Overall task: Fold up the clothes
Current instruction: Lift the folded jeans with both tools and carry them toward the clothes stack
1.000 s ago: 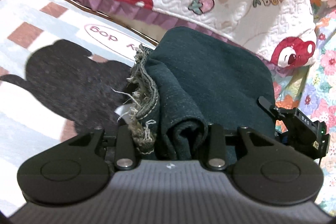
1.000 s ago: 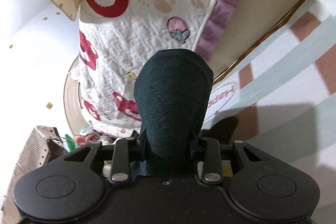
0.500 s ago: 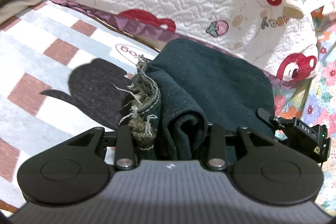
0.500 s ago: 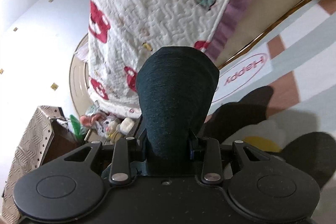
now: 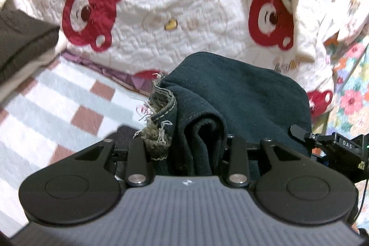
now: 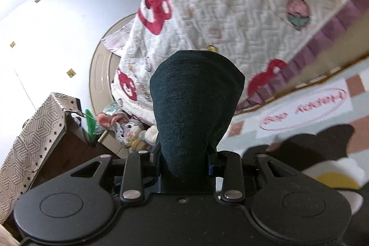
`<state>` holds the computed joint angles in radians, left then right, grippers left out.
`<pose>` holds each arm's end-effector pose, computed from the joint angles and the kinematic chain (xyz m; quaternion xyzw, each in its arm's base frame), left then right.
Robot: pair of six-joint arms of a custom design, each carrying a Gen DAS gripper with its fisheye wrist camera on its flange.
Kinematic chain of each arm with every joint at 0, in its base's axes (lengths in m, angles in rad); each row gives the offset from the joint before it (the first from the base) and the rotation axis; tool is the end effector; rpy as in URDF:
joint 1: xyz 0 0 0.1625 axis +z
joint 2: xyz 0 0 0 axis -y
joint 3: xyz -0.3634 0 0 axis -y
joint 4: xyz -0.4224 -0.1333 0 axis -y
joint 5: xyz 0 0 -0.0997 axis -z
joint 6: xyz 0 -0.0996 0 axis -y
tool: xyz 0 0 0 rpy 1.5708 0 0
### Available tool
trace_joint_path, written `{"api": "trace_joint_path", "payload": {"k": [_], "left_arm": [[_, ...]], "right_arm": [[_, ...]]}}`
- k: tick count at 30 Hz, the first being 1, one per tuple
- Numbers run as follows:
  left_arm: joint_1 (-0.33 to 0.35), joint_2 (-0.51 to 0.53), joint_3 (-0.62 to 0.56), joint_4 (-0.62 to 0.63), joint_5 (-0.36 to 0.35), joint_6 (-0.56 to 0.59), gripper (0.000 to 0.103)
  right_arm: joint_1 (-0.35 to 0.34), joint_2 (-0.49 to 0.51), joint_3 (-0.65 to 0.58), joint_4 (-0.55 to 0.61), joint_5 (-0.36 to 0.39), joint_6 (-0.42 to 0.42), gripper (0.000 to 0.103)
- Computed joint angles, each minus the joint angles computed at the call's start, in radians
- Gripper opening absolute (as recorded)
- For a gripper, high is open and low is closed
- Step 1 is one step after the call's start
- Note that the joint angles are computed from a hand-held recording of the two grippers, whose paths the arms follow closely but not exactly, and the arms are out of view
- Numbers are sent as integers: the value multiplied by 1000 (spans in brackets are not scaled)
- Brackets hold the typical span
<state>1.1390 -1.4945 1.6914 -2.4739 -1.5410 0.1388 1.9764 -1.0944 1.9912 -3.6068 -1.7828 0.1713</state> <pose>-0.1200 -0.5860 0.4312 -0.2591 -0.9017 0.3441 0.0366 0.3244 -0.4706 0.2052 -0.0412 0.8383 -0.5395 0.0671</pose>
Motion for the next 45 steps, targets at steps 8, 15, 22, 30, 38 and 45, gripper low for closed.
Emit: {"api": "trace_joint_path", "payload": {"k": [8, 15, 22, 30, 38, 45], "left_arm": [[-35, 161, -447, 287, 63, 78, 34], [-28, 211, -497, 137, 64, -9, 34], [11, 259, -467, -29, 24, -202, 34], [71, 211, -404, -8, 47, -241, 34], [112, 224, -460, 55, 269, -288, 34], [177, 253, -498, -19, 254, -286, 34]], "right_arm": [[77, 160, -319, 127, 11, -43, 39], [111, 281, -587, 273, 1, -107, 39], [149, 335, -737, 444, -124, -161, 39], [128, 402, -775, 482, -114, -90, 39], [94, 631, -1009, 617, -32, -26, 39], [64, 755, -1146, 667, 66, 3, 39]]}}
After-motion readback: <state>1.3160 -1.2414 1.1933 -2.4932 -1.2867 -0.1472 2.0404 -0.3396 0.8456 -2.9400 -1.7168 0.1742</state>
